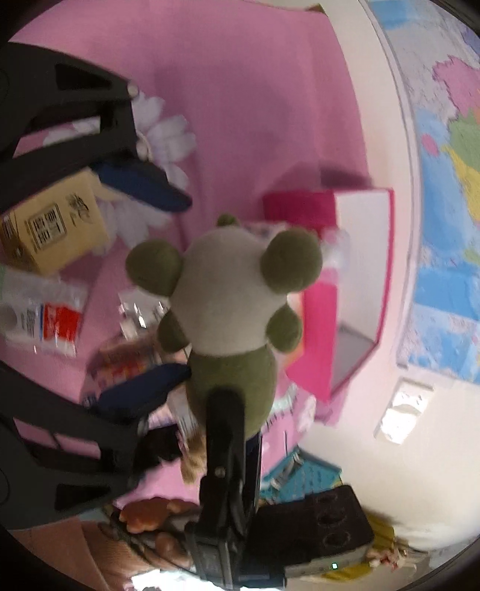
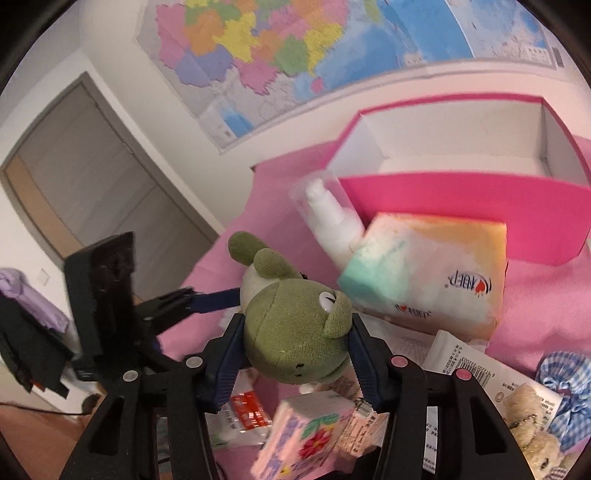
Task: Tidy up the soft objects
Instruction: 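Carry the frog plush with the right gripper and drop it into the pink box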
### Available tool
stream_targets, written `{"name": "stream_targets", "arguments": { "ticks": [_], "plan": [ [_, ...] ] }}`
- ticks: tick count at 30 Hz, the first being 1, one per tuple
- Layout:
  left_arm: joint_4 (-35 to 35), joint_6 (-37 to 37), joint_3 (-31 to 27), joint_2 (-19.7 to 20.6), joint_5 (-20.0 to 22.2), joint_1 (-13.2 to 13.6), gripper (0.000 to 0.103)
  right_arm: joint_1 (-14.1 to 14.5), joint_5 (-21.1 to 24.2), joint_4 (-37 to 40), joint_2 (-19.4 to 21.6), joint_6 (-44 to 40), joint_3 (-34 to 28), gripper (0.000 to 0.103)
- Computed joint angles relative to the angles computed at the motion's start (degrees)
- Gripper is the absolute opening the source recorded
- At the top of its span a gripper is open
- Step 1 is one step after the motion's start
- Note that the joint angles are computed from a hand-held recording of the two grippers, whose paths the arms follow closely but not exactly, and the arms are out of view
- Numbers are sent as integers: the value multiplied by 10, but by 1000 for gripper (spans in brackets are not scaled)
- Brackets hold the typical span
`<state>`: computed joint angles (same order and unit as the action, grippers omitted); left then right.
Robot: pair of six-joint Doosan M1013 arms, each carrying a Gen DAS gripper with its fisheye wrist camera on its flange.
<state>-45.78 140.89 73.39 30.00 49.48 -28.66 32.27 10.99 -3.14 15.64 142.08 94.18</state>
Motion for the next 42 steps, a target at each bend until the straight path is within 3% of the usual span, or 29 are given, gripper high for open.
{"name": "stream_targets", "arguments": {
  "ticks": [2,7,12,19,27,37,42],
  "plan": [
    [-10,5,-9,0,23,4,67,2,6,-61,-9,50,2,55],
    [-24,37,-14,-13,-3,-2,64,-1,2,-129,-29,94,4,55],
    [-3,31,-48,-7,-21,-8,64,-16,-10,-128,-43,65,4,55],
    [61,-23,-129,32,-27,-22,64,-51,-20,64,-35,-134,-16,55],
    [138,-122,-228,94,25,-31,63,-94,13,340,-7,-386,-44,55],
    [213,-204,-306,146,76,-41,60,-123,56,420,30,-428,-65,56],
    [223,-230,-304,145,64,-42,60,-133,104,381,57,-362,-88,60]
  ]
}}
